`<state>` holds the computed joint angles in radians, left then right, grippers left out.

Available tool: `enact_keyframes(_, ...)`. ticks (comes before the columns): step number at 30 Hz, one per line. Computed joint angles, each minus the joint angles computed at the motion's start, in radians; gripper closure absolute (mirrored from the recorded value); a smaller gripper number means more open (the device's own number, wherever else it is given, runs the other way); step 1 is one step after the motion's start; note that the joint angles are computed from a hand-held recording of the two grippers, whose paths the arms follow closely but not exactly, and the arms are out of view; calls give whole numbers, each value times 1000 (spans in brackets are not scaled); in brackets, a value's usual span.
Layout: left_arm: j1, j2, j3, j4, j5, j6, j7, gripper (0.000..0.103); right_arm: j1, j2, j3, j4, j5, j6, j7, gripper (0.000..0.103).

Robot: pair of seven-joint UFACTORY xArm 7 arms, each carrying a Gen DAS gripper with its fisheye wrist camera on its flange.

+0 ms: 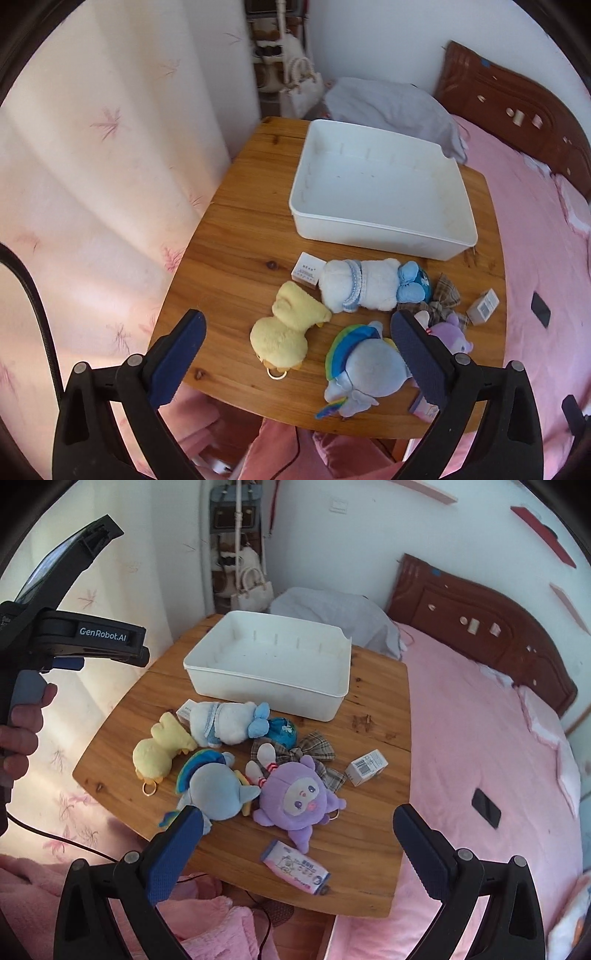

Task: Organize objects
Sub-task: 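Move left tool toward the rainbow pony while right tool approaches the pink wipes pack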

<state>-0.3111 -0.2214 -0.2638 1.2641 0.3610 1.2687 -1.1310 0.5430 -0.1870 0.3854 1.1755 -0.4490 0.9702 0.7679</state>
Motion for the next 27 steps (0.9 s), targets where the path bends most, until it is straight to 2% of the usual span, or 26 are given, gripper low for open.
enact_keyframes(5, -17, 15, -51, 25, 77, 64, -139, 3, -15, -109, -40, -145, 46, -157, -116, 0)
enact_keyframes(10, -58, 40, -74, 43, 159, 99, -195, 3, -47, -198, -47, -276, 87, -303, -219, 0)
enact_keyframes(13, -80, 52, -73, 42, 186, 83, -208, 3, -66, -244, -49, -358, 119, -393, -258, 0)
enact_keyframes(18, -106, 67, -76, 20, 239, 43, -271, 3, -105, -296, -44, -467, 168, -528, -254, 0)
enact_keyframes(25, -130, 89, -59, -39, 244, -69, -321, 3, -104, -284, -69, -568, 243, -688, -322, 0)
enact_keyframes(27, -135, 116, -56, -41, 248, -75, -328, 3, -113, -268, -64, -582, 241, -715, -345, 0)
